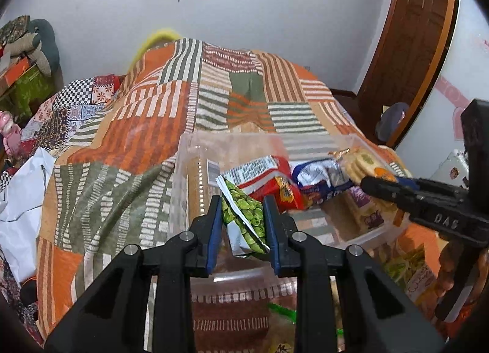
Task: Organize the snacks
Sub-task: 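Carry both packs over the clear box, then lower both packs into the clear box and open both tools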
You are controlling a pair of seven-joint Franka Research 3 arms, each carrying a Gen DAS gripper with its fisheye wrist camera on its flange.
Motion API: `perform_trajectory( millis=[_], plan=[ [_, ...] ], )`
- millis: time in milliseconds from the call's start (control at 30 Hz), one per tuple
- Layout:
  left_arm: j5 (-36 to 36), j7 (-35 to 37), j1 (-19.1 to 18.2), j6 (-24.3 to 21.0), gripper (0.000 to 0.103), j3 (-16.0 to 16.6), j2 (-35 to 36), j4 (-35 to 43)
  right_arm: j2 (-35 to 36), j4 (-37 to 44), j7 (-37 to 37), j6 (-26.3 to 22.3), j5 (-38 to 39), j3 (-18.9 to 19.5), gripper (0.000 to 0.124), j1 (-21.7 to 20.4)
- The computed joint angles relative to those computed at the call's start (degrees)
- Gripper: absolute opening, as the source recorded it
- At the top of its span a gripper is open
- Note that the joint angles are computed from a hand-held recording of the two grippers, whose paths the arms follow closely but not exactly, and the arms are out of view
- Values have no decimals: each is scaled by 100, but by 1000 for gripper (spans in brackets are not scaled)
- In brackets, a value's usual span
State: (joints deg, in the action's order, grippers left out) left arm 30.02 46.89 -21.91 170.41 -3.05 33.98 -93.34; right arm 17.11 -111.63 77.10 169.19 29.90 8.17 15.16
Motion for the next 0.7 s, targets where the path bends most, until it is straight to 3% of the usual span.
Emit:
perform_trajectory(
  millis=[233,533,700],
  plan=[
    [250,-145,-157,63,28,158,-224,-278,-133,-196,49,135,-77,-73,39,77],
    [318,-377,-79,243,29,89,-818,-953,-617,-709,-3,458,-102,-86,39,105],
    [773,-775,-262,301,46,281,-1216,-1372,-1024,-1148,-13,626,-207,-137,44,150]
  ],
)
